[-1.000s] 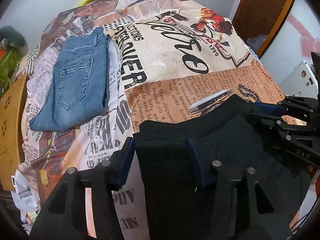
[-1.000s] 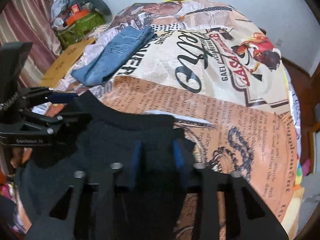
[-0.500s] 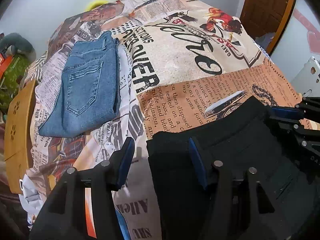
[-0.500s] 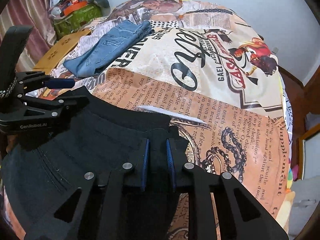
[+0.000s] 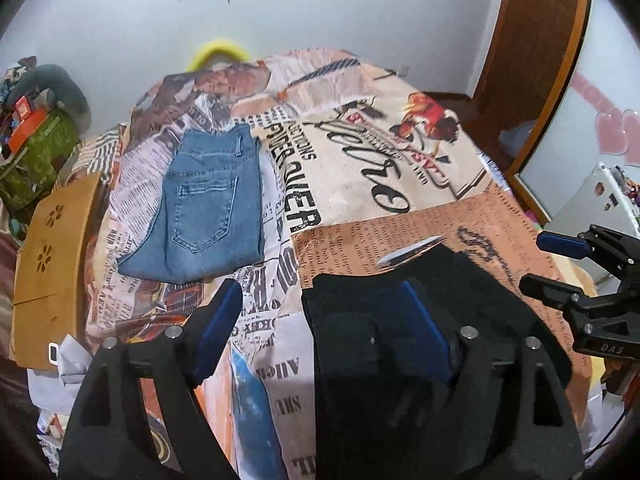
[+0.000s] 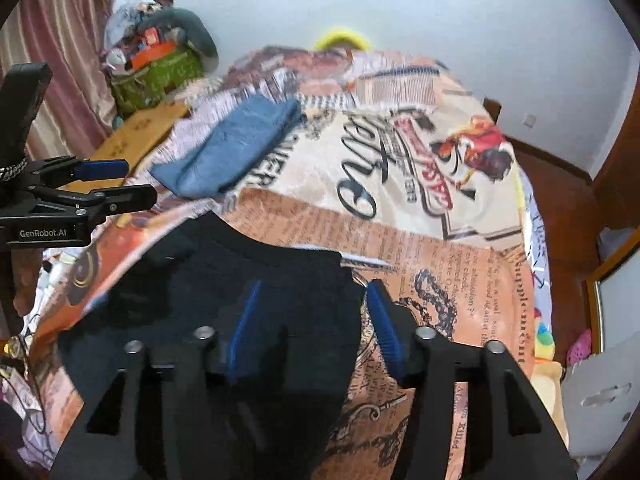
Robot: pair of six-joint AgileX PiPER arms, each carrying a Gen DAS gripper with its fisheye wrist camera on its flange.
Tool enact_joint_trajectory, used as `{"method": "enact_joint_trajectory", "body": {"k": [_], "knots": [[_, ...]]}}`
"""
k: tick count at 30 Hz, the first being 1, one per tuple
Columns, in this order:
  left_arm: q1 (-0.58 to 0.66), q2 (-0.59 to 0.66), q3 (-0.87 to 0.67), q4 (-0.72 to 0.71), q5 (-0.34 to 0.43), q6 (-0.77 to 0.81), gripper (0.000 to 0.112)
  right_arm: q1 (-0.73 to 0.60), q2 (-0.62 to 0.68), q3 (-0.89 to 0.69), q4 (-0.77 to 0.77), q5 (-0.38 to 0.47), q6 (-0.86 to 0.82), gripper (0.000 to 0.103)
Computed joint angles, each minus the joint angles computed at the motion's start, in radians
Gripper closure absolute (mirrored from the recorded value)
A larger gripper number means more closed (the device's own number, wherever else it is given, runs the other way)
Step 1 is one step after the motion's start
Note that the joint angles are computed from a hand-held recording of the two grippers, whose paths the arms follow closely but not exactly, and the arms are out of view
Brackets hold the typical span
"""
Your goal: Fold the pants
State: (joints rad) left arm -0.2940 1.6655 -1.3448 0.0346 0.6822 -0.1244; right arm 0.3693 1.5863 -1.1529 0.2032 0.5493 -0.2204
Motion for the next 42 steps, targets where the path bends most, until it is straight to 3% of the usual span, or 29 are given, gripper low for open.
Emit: {"method": "enact_joint_trajectory", "body": {"k": [6,8,15,19,27,35,37,39,42], "knots": [[0.016,-0.066,0.086,-0.058,-0.009,0.021,0.02,0.004,-0.091,0.098,0.048,-0.049,-0.022,0.024],[0.026,-0.061,0.103,-0.082,-0.002,0.035,0.02,-0.004,-0.097,0.123,0.068,-0.049,-0.028,0.022],[0.094,0.047,0.118,-0.268,0.062,0.16,0.02,-0.058,-0.047,0.192,0.185,-0.027,-0.1,0.022],[0.105,0.097,0.119,-0.341,0.078,0.228,0.02,-0.125,-0.003,0.22,0.373,0.014,-0.248,0.022],[0.122,0.203,0.041,-0.45,0.148,0.314,0.016,-0.228,0.128,0.15,0.62,0.169,-0.443,0.022],[0.143,0.294,-0.069,-0.509,0.253,0.35,0.014,-0.269,0.215,0.095,0.703,0.269,-0.53,0.02],[0.144,0.322,-0.112,-0.513,0.286,0.342,0.014,-0.272,0.231,0.078,0.707,0.288,-0.53,0.021],[0.146,0.352,-0.156,-0.54,0.32,0.356,0.014,-0.273,0.247,0.059,0.717,0.309,-0.539,0.032],[0.116,0.376,-0.196,-0.513,0.326,0.334,0.014,-0.269,0.27,0.033,0.723,0.33,-0.526,0.038]]}}
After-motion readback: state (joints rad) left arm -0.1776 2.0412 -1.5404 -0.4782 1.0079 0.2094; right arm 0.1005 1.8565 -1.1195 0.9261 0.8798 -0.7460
